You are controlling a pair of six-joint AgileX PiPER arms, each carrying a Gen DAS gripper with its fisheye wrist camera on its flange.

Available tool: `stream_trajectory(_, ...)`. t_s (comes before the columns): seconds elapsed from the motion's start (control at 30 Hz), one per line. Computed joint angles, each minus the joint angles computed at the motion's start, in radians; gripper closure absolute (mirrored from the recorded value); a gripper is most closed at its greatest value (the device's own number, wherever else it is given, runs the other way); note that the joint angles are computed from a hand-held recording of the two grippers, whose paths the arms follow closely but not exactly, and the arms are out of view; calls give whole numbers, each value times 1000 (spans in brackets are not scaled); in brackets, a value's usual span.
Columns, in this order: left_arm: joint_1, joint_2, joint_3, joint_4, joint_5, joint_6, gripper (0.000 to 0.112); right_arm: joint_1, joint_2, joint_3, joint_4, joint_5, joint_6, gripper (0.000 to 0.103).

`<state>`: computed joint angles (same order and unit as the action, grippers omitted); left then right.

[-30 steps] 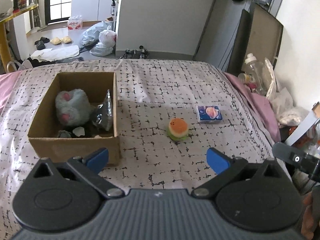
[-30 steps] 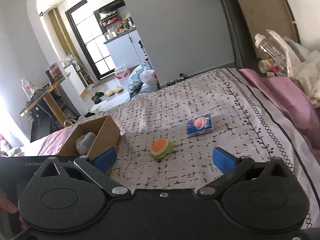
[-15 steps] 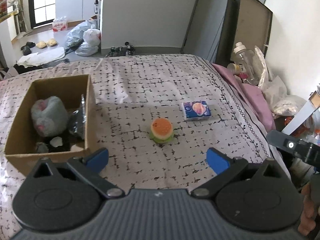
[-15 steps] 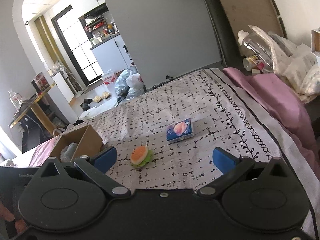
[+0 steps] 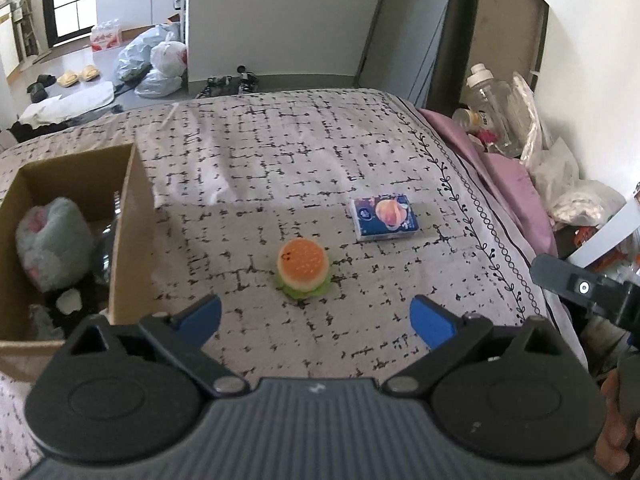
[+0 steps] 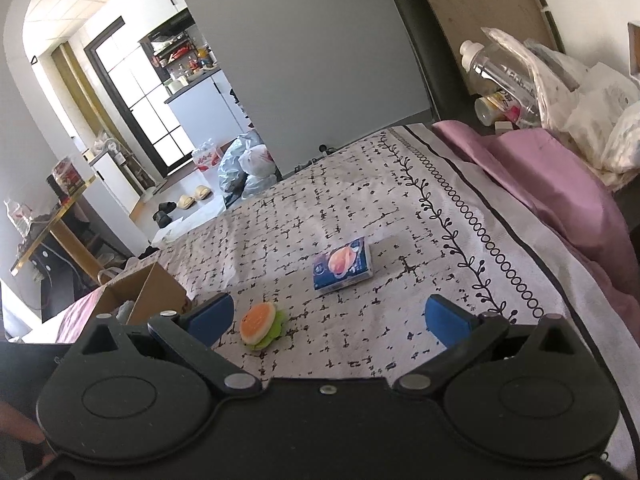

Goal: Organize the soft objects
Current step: 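Move both grippers toward the burger plush and tissue pack, then grasp the orange burger plush with the left gripper while the right gripper grasps the blue tissue pack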

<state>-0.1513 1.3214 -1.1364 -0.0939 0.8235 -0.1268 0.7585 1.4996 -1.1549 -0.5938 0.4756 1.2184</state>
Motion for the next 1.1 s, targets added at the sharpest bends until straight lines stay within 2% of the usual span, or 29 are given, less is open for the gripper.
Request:
stream_trajectory(0.23, -19, 84, -38, 14, -40, -14, 12, -69, 36, -11, 101, -62, -86, 1)
stream_trajectory(0.33, -15, 126, -63, 5, -45, -6, 19, -92, 65, -25, 151, -87, -131, 2)
stream_trajectory(0.53, -1, 201, -102, -29, -70, 15, 25, -133, 130, -58, 275, -123, -237, 10)
stream_trajectory(0.63, -9, 245, -121, -38, -78, 35, 27, -150, 166, -83, 340, -131, -295, 10)
stream_trajectory(0.87, -11, 354, -161, -31, -81, 32, 35, -162, 246, -159, 377, -114, -353, 11)
stream_trajectory(1.1, 6, 427, -193, -17, -80, 14, 45, -152, 320, -251, 354, -51, -376, 11)
